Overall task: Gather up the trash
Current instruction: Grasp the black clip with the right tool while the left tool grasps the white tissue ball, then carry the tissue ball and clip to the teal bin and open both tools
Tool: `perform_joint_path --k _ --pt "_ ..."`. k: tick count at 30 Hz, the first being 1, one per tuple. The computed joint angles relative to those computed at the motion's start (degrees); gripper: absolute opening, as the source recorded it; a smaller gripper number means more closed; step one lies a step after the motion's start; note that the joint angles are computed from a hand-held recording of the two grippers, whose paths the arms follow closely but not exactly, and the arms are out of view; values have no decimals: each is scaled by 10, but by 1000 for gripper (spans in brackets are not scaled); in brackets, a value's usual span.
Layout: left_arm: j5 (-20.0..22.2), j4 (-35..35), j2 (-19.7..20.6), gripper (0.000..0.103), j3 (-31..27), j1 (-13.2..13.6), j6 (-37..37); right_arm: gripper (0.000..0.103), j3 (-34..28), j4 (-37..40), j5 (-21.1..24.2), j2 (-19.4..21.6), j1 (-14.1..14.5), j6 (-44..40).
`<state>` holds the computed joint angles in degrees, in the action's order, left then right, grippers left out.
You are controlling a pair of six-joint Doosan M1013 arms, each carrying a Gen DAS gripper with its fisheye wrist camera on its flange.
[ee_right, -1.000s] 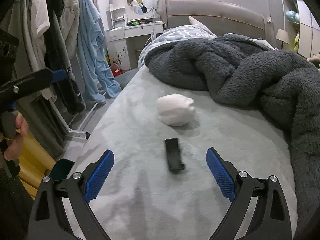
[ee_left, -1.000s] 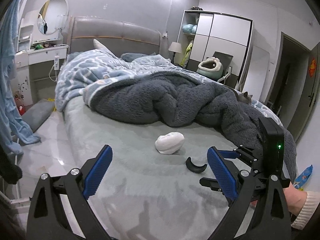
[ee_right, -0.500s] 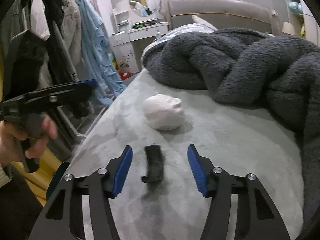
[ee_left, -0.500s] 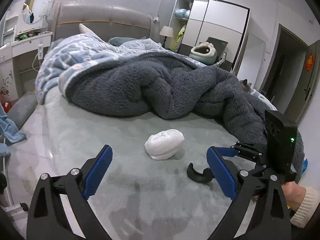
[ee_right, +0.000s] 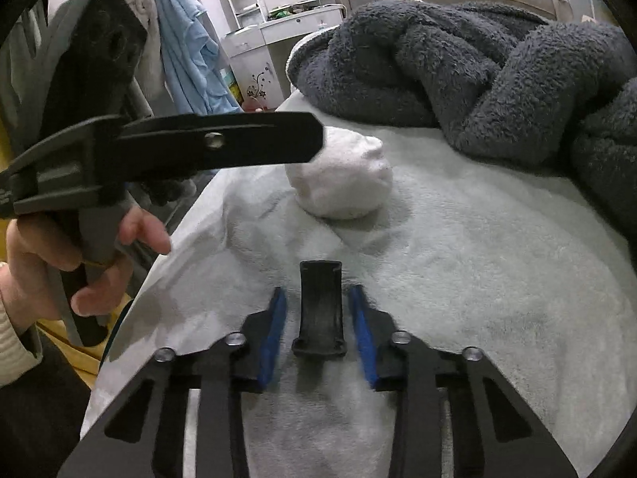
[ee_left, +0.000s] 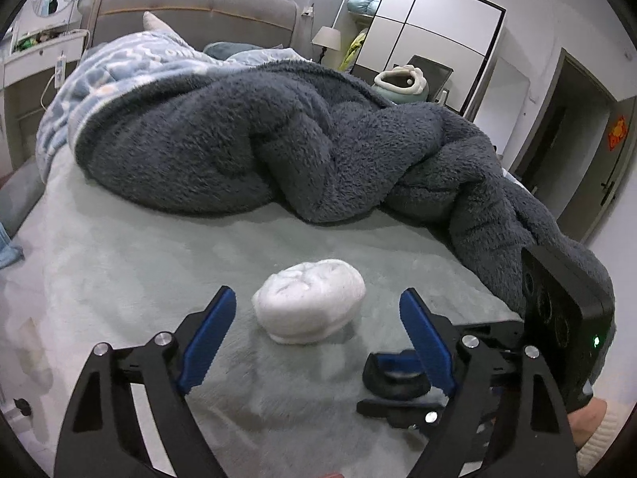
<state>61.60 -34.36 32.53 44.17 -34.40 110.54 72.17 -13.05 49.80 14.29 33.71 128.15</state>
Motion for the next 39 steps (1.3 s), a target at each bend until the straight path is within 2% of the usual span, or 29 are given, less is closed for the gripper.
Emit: perform_joint_path --k 1,5,10,14,20,22,25,31,39 --pt "1 0 3 85 -3 -1 -5 20 0 3 -3 0 -1 2" --pt "8 6 13 83 -16 -6 -25 20 3 8 -12 -4 -2 4" --pt "10 29 17 79 -22 -14 -42 20 -1 0 6 -7 6 -1" --pt "14 71 23 74 -34 -23 -73 20 4 -11 20 -17 1 16" --pt "22 131 30 59 -47 -34 -115 20 26 -23 38 -35 2 40" --pt "16 131 28 50 -43 -35 -113 20 22 -19 37 -35 6 51" --pt "11 131 18 45 -34 -38 -110 20 34 -23 46 -44 11 60" --pt "2 133 -11 44 3 -48 -103 20 26 -42 73 -50 26 75" --pt "-16 154 -69 44 86 -51 -121 20 23 -80 89 -60 51 123"
